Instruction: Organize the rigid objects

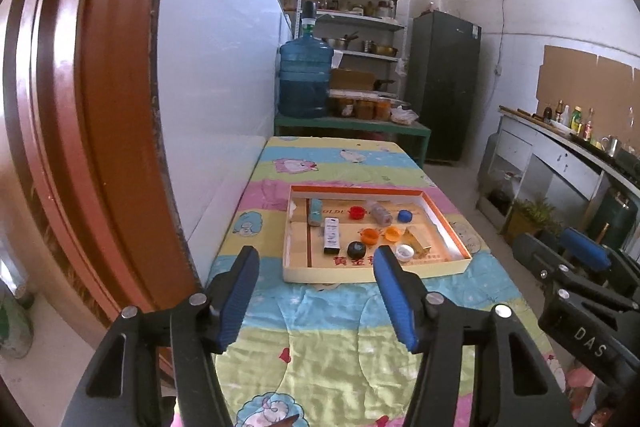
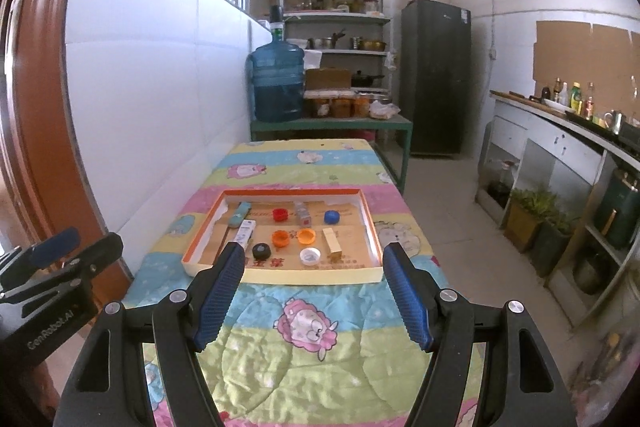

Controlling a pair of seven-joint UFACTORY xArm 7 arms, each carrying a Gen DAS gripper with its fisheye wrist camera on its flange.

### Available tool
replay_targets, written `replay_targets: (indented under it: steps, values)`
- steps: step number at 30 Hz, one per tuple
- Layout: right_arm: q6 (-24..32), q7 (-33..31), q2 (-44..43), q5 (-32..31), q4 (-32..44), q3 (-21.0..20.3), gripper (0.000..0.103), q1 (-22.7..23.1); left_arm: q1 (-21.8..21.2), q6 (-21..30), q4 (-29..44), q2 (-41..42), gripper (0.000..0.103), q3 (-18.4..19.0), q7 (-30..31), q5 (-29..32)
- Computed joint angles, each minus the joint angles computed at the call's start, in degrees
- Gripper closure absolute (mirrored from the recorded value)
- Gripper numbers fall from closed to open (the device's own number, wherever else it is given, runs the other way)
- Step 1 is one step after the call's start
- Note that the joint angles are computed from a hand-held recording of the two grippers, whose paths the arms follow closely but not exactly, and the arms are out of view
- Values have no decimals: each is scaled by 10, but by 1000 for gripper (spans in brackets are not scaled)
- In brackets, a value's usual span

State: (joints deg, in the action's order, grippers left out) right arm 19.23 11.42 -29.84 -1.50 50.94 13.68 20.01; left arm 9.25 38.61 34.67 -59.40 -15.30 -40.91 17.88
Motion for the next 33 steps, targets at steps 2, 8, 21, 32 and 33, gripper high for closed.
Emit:
replay_targets:
  steps: [2, 8, 21, 32, 33]
  values:
    - [1, 0, -1, 2, -1, 0, 30, 3, -2, 4, -3, -6, 43, 1, -1, -2]
    - [-4, -4, -11, 1, -11, 3, 30, 9, -9, 17, -8, -18, 43, 1, -1, -6]
    - [-5, -2, -24, 3, -23, 5, 30, 15, -16, 24, -14, -35, 43, 3, 0, -9]
    - [-3, 5, -25, 0, -24, 11, 30, 14, -18, 30, -15, -41, 43, 3, 4, -14]
    - [-3, 6, -26, -1, -24, 12, 30, 13, -18, 32, -15, -42, 43, 2, 4, -15]
